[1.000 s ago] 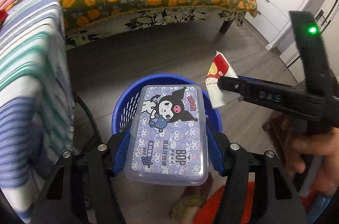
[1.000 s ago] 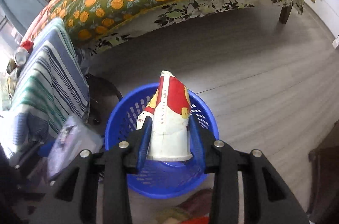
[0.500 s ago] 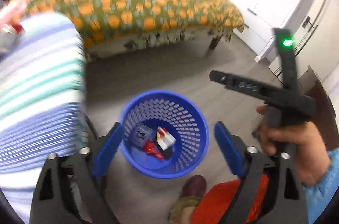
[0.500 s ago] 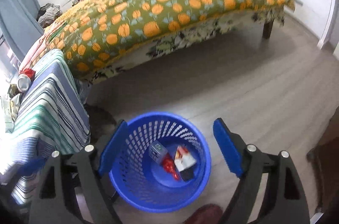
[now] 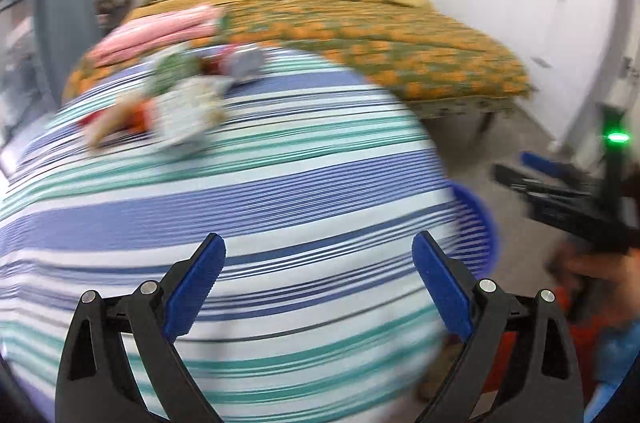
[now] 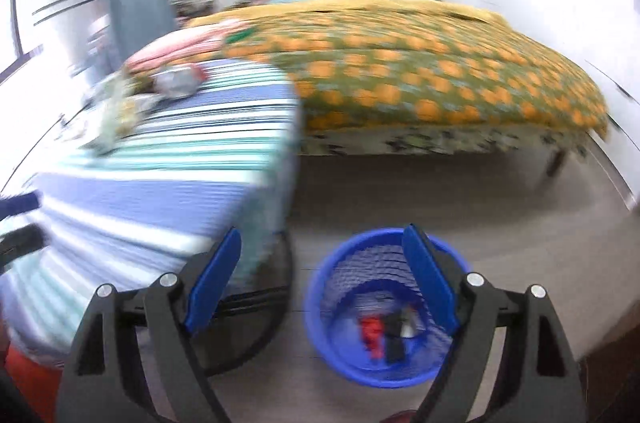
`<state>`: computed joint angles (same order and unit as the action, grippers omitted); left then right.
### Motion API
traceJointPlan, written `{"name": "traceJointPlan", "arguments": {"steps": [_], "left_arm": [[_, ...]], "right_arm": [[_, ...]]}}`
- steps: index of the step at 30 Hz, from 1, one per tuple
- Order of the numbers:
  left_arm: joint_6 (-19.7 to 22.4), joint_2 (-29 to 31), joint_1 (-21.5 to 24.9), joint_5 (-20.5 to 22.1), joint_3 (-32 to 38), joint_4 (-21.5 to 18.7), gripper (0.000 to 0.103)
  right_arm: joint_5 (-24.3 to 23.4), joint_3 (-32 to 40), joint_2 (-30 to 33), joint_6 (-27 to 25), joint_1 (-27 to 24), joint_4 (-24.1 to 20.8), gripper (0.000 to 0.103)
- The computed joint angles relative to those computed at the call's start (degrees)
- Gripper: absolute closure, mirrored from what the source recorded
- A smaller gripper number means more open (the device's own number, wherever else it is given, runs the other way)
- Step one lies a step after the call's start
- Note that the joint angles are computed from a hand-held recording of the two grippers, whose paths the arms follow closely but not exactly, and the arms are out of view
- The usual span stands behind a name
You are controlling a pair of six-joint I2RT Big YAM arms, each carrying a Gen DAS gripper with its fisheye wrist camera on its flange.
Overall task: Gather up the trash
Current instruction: 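Grasp the green-and-white milk carton with the right tool and lift it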
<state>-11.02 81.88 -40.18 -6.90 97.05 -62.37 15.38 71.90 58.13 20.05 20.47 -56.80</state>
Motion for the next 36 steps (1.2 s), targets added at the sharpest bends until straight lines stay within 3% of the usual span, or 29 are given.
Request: {"name": "traceJointPlan", "arguments": {"steps": [6,14,19,28,29,30,31,36], "left_arm": [[3.85,-1.59,10.55,-2.26,-1.94,-3.27,0.010],[9.73,2.03,20.05,-2.88,0.52,-4.66,0.010],[8.89,2.70,21.91,0.66,0.63,-5.43,0.009],[6.14,3.95,22.63,2.17,1.60,-6.13,0.006],[6.16,3.93,22.65,2.29,1.61,-6.15,0.006],[6.13,3.93,22.65,2.39,1.63,-6.20,0.006],[6.03,3.79,22.54,2.39,1.52,-6.25,0.006],[5.85,3.60,22.37,2.42,1.34,-6.27,0.006]], "right_arm": [[-2.21,8.18,9.32,2.15,11.29,-0.78,0.022],[-5.58,23.45,23.17,2.49,15.29,-6.44,0.022],[-4.89,39.01,34.73,-0.47,14.91,-11.29,0.022],[-3.30,61.65,51.83,2.59,14.29,-21.63,0.023],[-3.46,62.38,52.40,2.93,14.23,-21.78,0.027],[-3.81,62.46,52.50,3.15,14.15,-21.71,0.041],[-4.08,62.97,52.79,3.07,14.09,-22.23,0.048],[-8.05,56.57,47.27,1.42,13.76,-20.45,0.049]]}}
